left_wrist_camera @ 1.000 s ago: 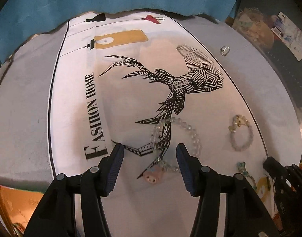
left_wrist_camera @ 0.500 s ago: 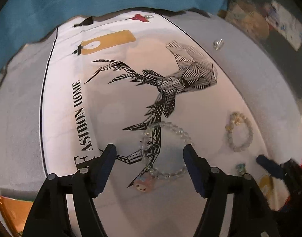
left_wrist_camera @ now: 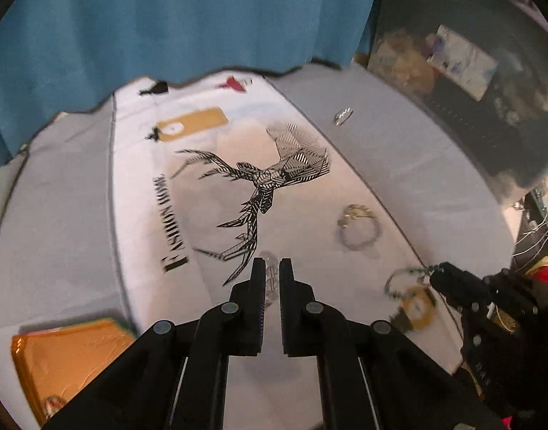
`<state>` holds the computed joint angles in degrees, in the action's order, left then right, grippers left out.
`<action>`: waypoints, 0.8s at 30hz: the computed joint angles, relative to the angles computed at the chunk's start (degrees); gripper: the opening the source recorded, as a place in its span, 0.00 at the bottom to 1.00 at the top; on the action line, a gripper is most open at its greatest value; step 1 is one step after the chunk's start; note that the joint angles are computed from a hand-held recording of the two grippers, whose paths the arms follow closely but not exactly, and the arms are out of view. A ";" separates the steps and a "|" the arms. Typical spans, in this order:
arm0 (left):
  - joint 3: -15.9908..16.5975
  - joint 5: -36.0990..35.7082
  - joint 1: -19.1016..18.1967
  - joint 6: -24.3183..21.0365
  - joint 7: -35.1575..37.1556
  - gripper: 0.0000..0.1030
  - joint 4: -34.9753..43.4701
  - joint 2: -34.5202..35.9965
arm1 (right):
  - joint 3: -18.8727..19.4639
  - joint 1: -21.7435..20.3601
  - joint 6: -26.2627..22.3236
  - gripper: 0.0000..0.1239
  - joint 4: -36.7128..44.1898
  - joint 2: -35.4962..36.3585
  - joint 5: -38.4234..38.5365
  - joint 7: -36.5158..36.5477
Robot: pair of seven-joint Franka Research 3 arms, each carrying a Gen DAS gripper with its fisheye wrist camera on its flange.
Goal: Organize jewelry
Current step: 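Carry both held bracelets over the orange tray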
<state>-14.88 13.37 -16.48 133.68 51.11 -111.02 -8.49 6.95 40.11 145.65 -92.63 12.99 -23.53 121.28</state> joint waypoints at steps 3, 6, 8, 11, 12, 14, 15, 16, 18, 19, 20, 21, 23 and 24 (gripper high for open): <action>-0.91 1.74 -0.35 -1.41 -1.92 0.05 -1.91 -4.57 | 0.44 0.52 0.27 0.05 -2.28 -3.73 -1.56 1.78; -2.00 2.81 -1.04 -3.48 -3.60 0.05 -4.32 -9.77 | 2.04 0.18 0.52 0.05 -4.66 -7.01 -1.98 2.80; -2.74 3.49 -1.68 -5.17 -3.75 0.05 -5.56 -12.49 | 3.60 0.02 0.48 0.05 -6.45 -9.36 -1.51 2.85; -3.90 3.72 -2.98 -7.75 -4.68 0.05 -7.99 -17.16 | 5.98 0.00 0.19 0.05 -8.80 -12.13 -1.42 3.16; -4.20 3.29 -3.65 -8.38 -5.16 0.05 -9.22 -19.12 | 6.70 -0.04 0.24 0.05 -9.64 -12.97 -0.91 3.08; -4.63 2.47 -4.78 -9.61 -5.95 0.05 -11.10 -22.20 | 8.27 0.12 0.10 0.05 -11.23 -14.58 0.33 3.01; -4.90 1.87 -5.55 -10.26 -6.55 0.05 -12.49 -24.31 | 9.04 0.27 0.01 0.05 -11.93 -15.25 0.85 2.93; -5.27 1.58 -6.12 -10.95 -7.03 0.05 -13.47 -25.85 | 9.92 0.60 -0.12 0.05 -12.71 -15.99 1.41 2.86; -6.10 1.34 -7.01 -12.43 -8.24 0.05 -15.17 -28.67 | 11.30 1.07 -0.27 0.05 -13.98 -17.08 2.63 2.69; -6.46 0.95 -7.74 -13.31 -8.99 0.05 -16.36 -30.66 | 11.78 1.20 -0.11 0.05 -14.70 -17.58 3.20 2.59; -6.72 0.71 -8.24 -13.93 -9.64 0.05 -17.20 -32.04 | 12.42 1.52 -0.13 0.05 -15.33 -18.06 3.91 2.55; -7.07 0.30 -8.92 -14.79 -10.55 0.05 -18.36 -33.93 | 13.03 1.81 -0.38 0.05 -15.70 -18.38 4.39 2.58; -7.58 -0.45 -10.11 -16.09 -12.16 0.05 -20.14 -36.85 | 14.04 2.33 -0.73 0.05 -16.44 -18.96 5.04 2.81; -7.93 -0.93 -10.86 -16.97 -13.11 0.05 -21.26 -38.67 | 14.42 2.56 -0.95 0.05 -16.77 -19.22 5.39 2.79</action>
<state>-22.81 12.44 -27.34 116.71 38.01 -132.28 -47.15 21.37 42.68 144.69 -109.40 -6.23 -18.14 124.07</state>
